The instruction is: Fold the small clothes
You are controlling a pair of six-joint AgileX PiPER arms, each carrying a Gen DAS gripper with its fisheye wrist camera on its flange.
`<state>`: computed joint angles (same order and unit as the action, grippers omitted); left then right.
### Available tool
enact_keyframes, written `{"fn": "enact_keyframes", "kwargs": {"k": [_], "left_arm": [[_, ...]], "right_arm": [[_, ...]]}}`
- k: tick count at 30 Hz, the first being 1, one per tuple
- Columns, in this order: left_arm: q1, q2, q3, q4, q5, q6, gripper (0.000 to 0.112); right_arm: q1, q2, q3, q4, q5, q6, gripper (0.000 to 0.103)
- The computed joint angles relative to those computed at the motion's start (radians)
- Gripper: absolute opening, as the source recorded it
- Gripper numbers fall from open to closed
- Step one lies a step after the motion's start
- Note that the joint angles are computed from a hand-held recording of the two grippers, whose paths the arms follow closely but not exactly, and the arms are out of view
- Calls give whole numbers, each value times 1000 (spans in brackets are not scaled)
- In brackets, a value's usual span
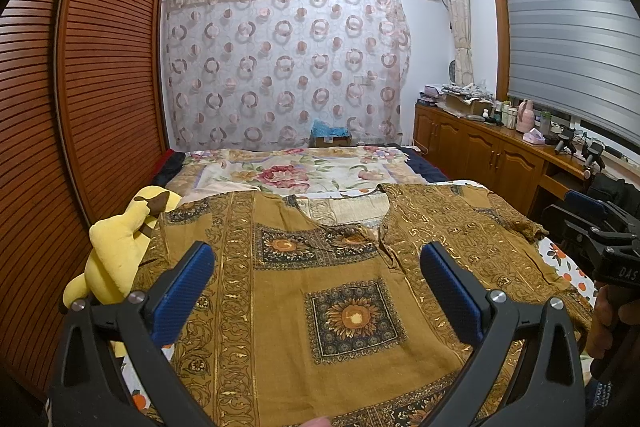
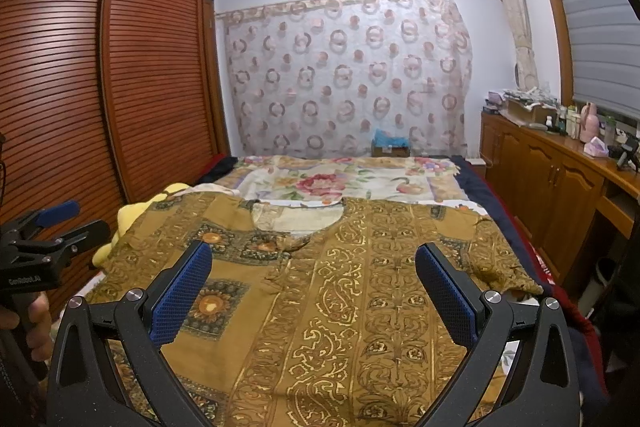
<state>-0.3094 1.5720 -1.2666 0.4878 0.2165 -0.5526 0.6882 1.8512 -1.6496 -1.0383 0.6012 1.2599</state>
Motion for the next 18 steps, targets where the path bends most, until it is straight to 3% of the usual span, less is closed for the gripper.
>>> {"fn": "enact_keyframes", "kwargs": {"k": [4, 10, 15, 18], "left_arm": [[-32, 0, -3, 106, 21, -114, 103], [-16, 26, -25, 59, 57, -77, 103], [38, 73, -48, -49, 64, 30, 103], [87, 92, -11, -148, 16, 138, 103]], "right_arm": [[0, 0, -1, 6, 0, -6, 103], [-6, 47, -52, 79, -17, -66, 103], [-19, 90, -79, 144, -49, -141, 103], [-37, 101, -78, 205, -93, -197, 103]]}}
